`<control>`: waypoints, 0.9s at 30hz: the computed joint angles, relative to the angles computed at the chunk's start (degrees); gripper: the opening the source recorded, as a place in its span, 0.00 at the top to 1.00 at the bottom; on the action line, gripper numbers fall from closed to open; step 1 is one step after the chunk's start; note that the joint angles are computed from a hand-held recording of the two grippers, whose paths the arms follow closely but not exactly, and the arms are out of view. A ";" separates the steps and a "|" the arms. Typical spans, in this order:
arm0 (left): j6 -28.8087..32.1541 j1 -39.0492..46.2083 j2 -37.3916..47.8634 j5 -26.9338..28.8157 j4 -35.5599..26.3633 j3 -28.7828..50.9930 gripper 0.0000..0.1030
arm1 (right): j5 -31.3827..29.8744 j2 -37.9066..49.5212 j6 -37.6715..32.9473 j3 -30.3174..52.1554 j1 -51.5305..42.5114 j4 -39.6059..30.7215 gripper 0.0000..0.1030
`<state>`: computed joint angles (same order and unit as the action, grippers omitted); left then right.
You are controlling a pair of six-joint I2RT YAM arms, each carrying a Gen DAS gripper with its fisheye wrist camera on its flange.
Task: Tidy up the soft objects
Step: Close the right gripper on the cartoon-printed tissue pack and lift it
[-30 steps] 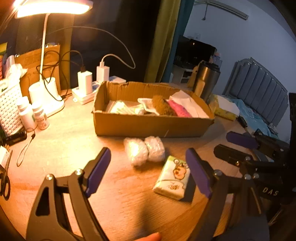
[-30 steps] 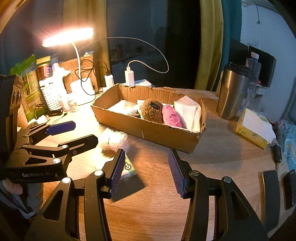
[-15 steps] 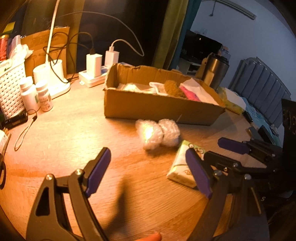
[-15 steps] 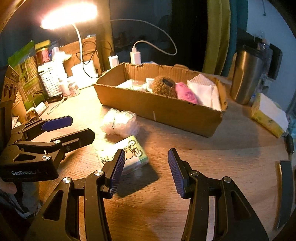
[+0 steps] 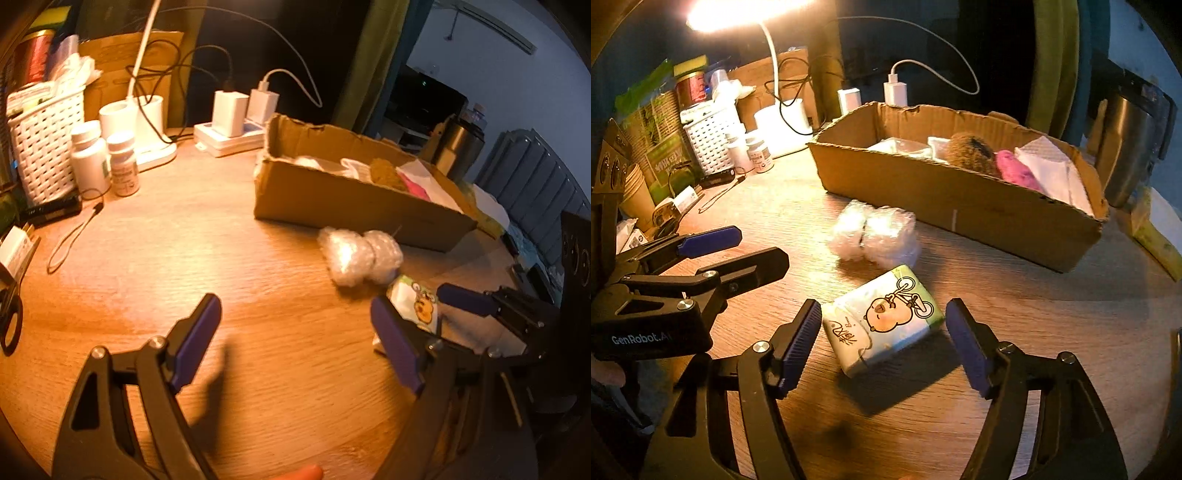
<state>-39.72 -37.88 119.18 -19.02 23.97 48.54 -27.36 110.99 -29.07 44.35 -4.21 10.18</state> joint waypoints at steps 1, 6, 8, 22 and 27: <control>-0.06 0.13 -0.15 0.06 0.24 -0.39 0.18 | 0.29 0.00 0.12 -0.16 0.31 0.24 0.28; -0.29 0.30 -0.51 0.14 0.80 -1.26 0.18 | 2.47 0.78 0.53 -0.29 2.23 1.07 0.23; -0.28 0.33 -0.49 0.19 0.80 -1.27 0.18 | 3.41 1.88 0.38 0.80 2.96 -0.39 0.23; 0.76 -0.57 0.42 -1.08 -3.61 2.71 0.18 | 3.11 3.42 -0.71 1.89 0.96 -0.41 0.25; 1.62 -1.48 1.45 -1.61 -6.91 6.62 0.18 | 1.41 3.48 -1.14 2.94 -1.91 -1.08 0.25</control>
